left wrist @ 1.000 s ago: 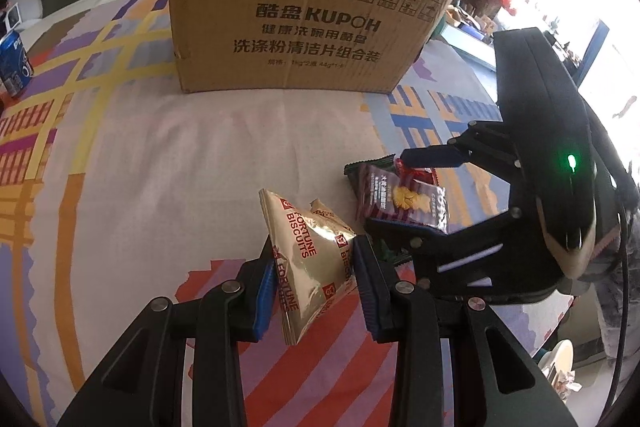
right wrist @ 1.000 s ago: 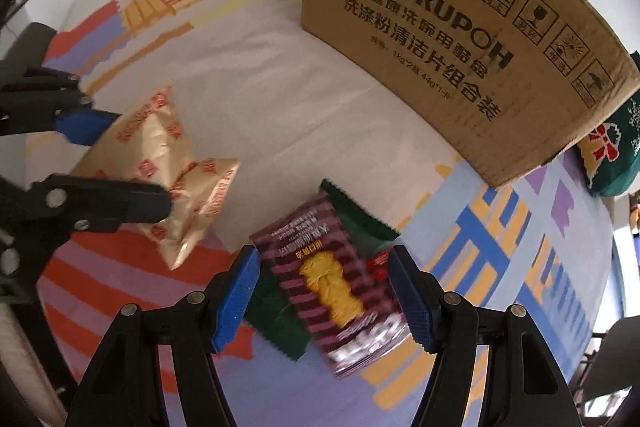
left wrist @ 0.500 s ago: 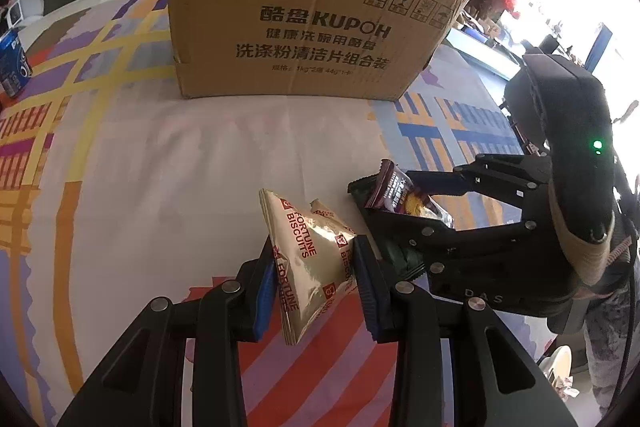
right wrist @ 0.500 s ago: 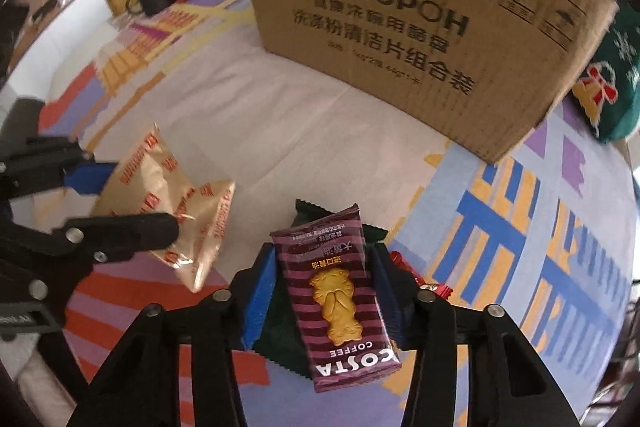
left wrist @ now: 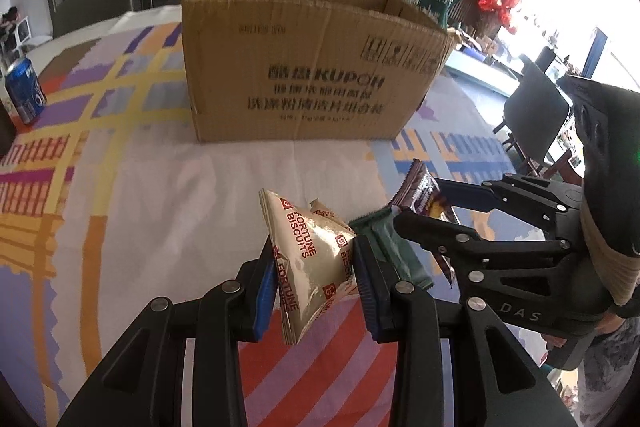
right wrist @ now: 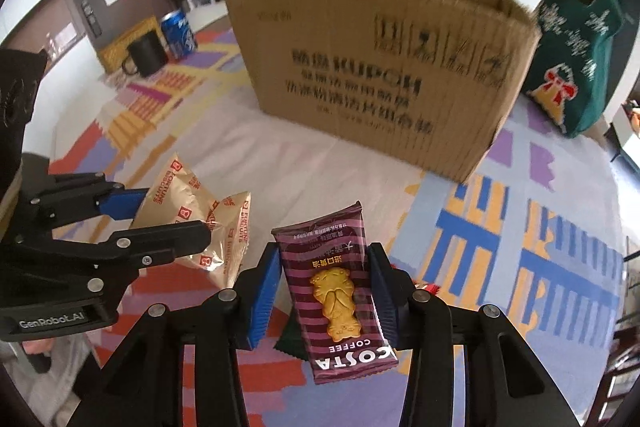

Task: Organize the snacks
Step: 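Grasp the purple COSTA coffee packet with the right tool while the left tool holds the biscuits, then carry both packets over the box and open both tools to drop them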

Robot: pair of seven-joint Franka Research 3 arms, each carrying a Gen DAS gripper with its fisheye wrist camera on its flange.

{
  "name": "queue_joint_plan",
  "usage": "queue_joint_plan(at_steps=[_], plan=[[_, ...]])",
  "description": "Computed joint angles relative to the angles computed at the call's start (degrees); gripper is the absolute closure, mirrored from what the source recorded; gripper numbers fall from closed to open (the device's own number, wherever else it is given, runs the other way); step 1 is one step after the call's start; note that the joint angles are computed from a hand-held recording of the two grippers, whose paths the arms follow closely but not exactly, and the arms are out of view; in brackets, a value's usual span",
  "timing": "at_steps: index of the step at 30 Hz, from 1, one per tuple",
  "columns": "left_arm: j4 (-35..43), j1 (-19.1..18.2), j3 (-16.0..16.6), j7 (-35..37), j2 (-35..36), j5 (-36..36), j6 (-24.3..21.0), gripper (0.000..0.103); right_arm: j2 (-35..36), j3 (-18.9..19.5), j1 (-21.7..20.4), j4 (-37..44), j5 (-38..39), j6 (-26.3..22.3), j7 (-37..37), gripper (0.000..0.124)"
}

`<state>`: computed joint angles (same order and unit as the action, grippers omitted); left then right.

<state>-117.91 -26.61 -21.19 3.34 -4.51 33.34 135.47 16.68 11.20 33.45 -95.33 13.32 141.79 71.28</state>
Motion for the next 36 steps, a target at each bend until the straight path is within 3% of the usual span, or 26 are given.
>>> queue_joint_plan(at_steps=[20,29,36], plan=[[6.9,3.1,0.0,0.8,-2.1,11.7,-4.7,0.067,-1.1,-0.8,0.9,3.7,-1.9,11.5,9.2,0.079],[10.8,4.5,0.6,1.8,-1.3,16.3,-6.6,0.067,3.1,-1.8,1.9,12.1,-4.3,13.2,12.2,0.079],[12.8,5.9,2.1,3.7,-0.4,16.7,-5.8,0.067,9.3,-2.6,3.0,23.5,-5.7,10.6,13.3,0.079]])
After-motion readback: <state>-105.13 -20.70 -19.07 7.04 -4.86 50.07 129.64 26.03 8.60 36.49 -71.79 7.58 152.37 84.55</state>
